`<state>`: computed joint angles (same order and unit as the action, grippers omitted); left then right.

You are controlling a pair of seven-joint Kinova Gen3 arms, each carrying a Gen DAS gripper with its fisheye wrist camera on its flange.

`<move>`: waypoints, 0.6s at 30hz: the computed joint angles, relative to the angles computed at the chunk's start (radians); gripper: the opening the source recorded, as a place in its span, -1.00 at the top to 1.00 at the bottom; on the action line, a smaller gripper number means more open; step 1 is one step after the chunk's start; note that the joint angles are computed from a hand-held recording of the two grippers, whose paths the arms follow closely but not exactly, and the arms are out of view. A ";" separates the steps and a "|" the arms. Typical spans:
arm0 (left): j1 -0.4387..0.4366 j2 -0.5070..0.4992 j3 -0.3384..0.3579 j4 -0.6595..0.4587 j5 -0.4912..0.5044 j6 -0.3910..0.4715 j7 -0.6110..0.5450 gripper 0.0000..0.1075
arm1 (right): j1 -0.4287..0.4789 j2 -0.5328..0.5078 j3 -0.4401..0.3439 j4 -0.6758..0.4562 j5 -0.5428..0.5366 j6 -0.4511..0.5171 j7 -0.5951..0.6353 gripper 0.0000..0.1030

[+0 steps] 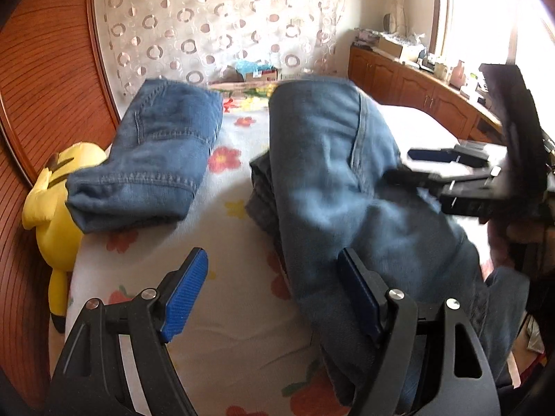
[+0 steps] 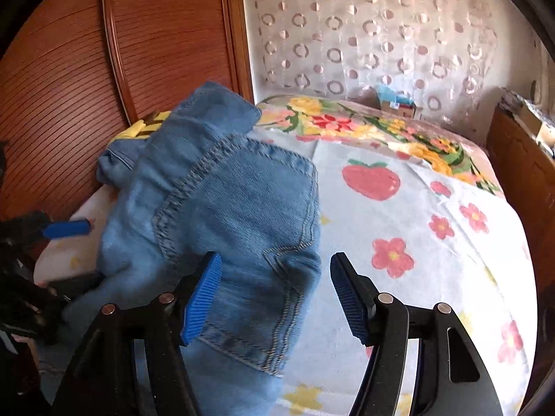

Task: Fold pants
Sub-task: 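Close left gripper on the folded jeans while right gripper grasps the other end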

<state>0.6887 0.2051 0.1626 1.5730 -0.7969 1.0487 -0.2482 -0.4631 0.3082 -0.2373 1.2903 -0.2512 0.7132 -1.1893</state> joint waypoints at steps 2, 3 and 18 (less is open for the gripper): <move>-0.014 0.001 -0.003 -0.014 0.003 -0.016 -0.028 -0.45 | 0.019 0.019 -0.009 -0.020 -0.031 0.027 0.008 -0.40; -0.024 0.002 -0.006 -0.017 0.006 -0.030 -0.043 -0.45 | 0.033 0.029 -0.016 -0.030 -0.055 0.039 0.018 -0.41; -0.108 -0.032 -0.046 0.062 0.152 -0.295 -0.148 0.63 | 0.195 0.142 -0.086 -0.218 -0.380 0.327 0.237 0.61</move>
<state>0.5809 0.1732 0.1167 1.6354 -0.6447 0.7538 -0.3957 -0.2678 0.4498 -0.3228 1.0722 -0.6309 1.0397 -0.9523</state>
